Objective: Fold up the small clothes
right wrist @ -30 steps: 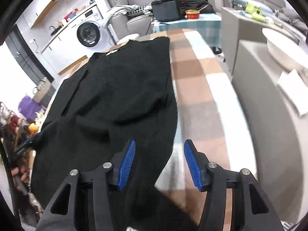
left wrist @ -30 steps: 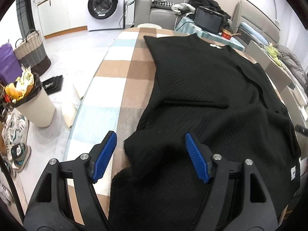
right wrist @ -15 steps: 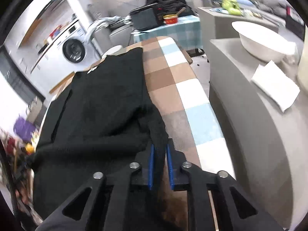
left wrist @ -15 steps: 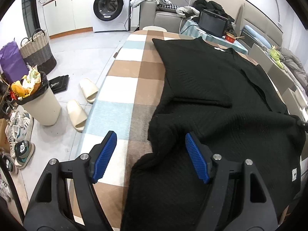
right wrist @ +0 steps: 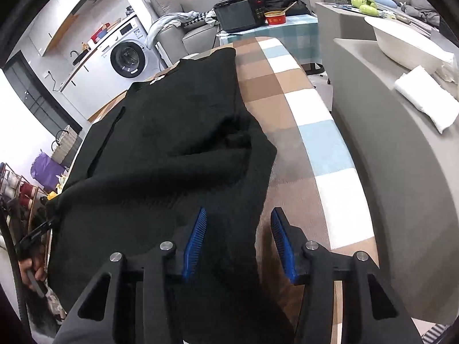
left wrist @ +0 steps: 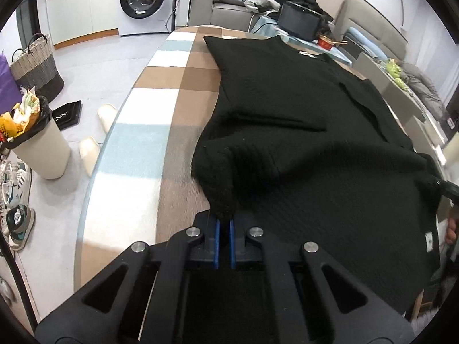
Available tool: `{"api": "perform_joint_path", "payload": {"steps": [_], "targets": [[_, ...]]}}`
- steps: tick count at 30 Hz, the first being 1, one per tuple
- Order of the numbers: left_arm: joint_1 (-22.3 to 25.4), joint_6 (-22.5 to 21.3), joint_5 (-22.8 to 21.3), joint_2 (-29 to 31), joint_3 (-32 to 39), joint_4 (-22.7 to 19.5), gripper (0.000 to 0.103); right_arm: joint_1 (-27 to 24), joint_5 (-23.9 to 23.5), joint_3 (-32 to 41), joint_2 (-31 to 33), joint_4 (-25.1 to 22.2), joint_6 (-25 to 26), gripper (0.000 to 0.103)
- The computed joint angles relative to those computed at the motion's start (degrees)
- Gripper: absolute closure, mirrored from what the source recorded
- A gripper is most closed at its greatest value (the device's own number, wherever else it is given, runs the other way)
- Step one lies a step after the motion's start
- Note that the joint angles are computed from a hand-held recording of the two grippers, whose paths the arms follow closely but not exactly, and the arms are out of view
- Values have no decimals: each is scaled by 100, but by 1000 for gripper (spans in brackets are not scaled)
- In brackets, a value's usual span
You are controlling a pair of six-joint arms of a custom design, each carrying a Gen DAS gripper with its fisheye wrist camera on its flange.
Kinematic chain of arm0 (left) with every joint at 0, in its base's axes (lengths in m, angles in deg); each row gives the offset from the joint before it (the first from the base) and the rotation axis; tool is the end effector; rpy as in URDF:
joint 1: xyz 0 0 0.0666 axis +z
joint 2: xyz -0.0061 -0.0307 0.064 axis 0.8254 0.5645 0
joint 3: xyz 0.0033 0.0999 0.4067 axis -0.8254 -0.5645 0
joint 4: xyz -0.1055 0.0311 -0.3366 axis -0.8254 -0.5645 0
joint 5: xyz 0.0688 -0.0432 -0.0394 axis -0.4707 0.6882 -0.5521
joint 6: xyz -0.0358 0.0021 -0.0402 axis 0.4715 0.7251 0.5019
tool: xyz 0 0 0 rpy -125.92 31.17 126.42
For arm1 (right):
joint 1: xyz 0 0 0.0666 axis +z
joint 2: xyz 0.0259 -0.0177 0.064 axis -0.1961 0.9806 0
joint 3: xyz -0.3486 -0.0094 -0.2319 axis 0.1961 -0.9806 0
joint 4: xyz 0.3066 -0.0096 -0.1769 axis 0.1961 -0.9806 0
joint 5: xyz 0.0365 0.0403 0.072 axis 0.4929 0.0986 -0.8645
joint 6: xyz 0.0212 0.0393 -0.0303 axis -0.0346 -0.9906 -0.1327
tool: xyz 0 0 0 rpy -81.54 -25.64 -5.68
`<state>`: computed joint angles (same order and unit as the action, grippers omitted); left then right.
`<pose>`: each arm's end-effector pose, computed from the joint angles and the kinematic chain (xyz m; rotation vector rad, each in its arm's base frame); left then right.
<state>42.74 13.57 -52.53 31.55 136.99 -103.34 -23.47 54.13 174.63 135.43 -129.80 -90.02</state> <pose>0.5621 -0.1293 0.4377 -0.0762 2.5327 -0.2160 0.4914 -0.0936 0.4953 0.2266 2.5651 0.4136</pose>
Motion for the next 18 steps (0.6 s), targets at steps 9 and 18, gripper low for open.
{"api": "perform_joint_path", "payload": {"steps": [9,18], "targets": [[-155,-526,287,-485,-518,-156,101,-57,-134,-2,8,-169,163,54],[-198,-345,-151,-500,-607,122,75,-20,-304,-343,-223,22,383,53]]}}
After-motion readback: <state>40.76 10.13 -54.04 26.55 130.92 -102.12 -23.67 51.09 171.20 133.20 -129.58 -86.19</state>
